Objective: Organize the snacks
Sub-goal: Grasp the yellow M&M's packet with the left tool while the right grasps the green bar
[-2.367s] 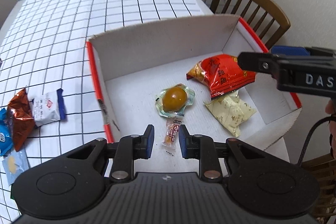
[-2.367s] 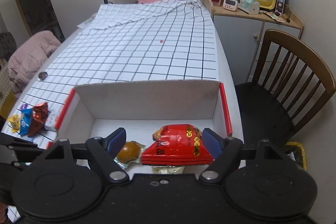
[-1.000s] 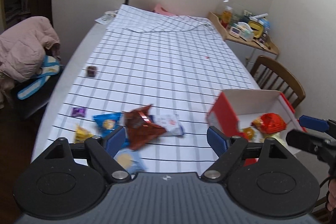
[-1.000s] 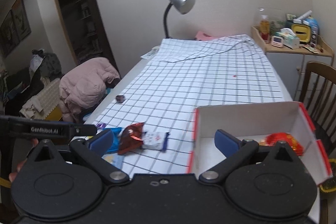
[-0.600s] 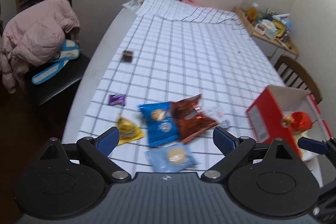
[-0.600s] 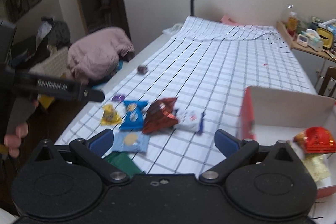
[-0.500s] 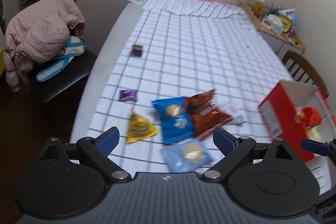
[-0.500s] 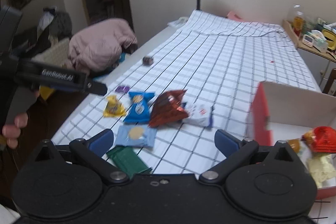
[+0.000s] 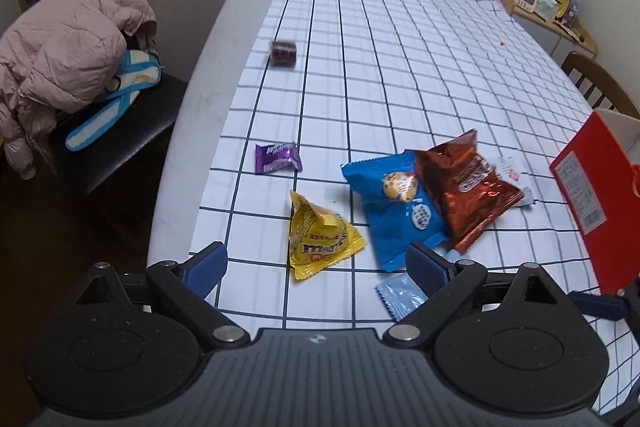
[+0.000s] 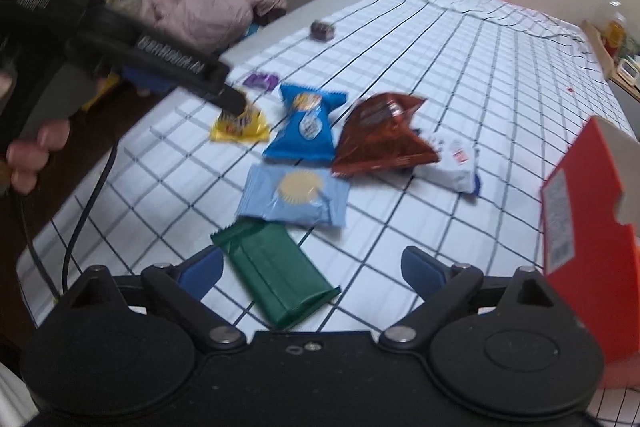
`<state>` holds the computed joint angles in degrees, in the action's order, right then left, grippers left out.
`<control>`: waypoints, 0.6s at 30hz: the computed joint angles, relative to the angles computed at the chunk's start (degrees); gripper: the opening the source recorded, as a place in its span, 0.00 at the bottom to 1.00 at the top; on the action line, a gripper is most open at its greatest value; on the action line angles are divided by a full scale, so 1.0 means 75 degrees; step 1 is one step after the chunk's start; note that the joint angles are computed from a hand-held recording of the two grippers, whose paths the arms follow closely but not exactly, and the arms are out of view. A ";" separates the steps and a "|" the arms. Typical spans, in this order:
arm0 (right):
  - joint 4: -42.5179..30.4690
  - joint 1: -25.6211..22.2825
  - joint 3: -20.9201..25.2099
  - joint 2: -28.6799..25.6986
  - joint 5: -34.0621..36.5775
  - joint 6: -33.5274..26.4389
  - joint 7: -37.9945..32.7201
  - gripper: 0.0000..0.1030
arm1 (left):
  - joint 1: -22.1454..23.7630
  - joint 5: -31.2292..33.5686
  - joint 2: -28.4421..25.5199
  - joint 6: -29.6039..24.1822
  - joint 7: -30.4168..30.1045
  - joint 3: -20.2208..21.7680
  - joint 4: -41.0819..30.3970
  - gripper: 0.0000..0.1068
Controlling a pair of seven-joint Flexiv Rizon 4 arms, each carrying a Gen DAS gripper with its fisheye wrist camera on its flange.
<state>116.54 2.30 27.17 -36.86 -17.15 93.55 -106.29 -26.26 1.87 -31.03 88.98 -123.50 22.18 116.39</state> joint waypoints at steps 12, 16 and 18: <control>-0.0418 0.0351 -0.0140 -0.0273 0.0069 -0.0727 -0.0437 0.72 | 0.0559 -0.0483 -0.0535 0.0064 0.0351 -0.0456 -0.0283 0.88; -0.0473 0.0357 -0.0089 -0.0297 0.0244 -0.0898 -0.0744 0.69 | 0.0722 -0.0635 -0.0607 0.0012 0.0484 -0.0632 -0.0326 0.73; -0.0523 0.0380 -0.0072 -0.0298 0.0342 -0.1069 -0.0862 0.64 | 0.0870 -0.0700 -0.0620 -0.0016 0.0610 -0.0809 -0.0344 0.65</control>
